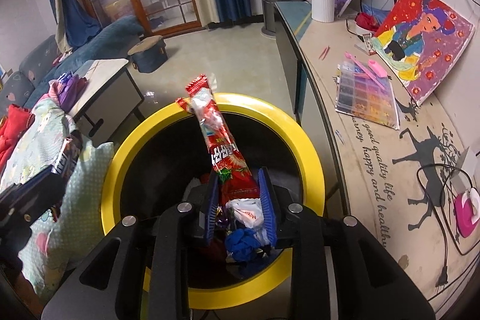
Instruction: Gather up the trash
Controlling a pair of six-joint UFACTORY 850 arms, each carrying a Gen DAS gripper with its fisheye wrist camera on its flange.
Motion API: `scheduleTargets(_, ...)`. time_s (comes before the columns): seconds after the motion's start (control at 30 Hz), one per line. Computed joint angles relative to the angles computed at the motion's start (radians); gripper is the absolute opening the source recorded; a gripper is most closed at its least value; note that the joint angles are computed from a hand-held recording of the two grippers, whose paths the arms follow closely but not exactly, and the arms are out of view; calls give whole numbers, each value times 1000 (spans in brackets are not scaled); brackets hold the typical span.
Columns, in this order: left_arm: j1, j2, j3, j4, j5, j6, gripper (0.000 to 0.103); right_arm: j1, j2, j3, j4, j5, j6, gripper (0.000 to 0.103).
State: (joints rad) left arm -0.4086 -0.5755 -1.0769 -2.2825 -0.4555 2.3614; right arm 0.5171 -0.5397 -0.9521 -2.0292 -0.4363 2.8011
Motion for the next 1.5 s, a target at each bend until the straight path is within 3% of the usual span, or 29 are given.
scheduleTargets(0.17, -2, -22, -22, 30, 11, -31, 19, -6, -2, -1, 12, 15, -14, 28)
scheduleTargets(0.27, -5, -29, -31, 37, 20, -42, 22, -6, -1, 2, 21, 19, -17, 36)
scheduleTargets(0.6, 5, -16, -24, -36, 34, -3, 60, 21, 40, 37, 53, -16, -31, 67)
scheduleTargets(0.7, 15, 2, -7, -99, 35, 49, 78, 38, 56, 44, 72, -40, -59, 73)
scheduleTargets(0.83, 35, 33, 25, -177, 30, 111, 89, 63, 75, 50, 65, -66, -66, 85)
scheduleTargets(1.07, 79, 120, 114, -401, 8, 294, 92, 122, 100, 34, 80, -101, -145, 88)
scheduleTargets(1.17, 105, 168, 160, -473, -9, 329, 92, 157, 112, 25, 88, -125, -171, 95)
scheduleTargets(1.5, 176, 330, 342, -717, -96, 539, 92, 295, 123, -12, 22, -202, -172, 97)
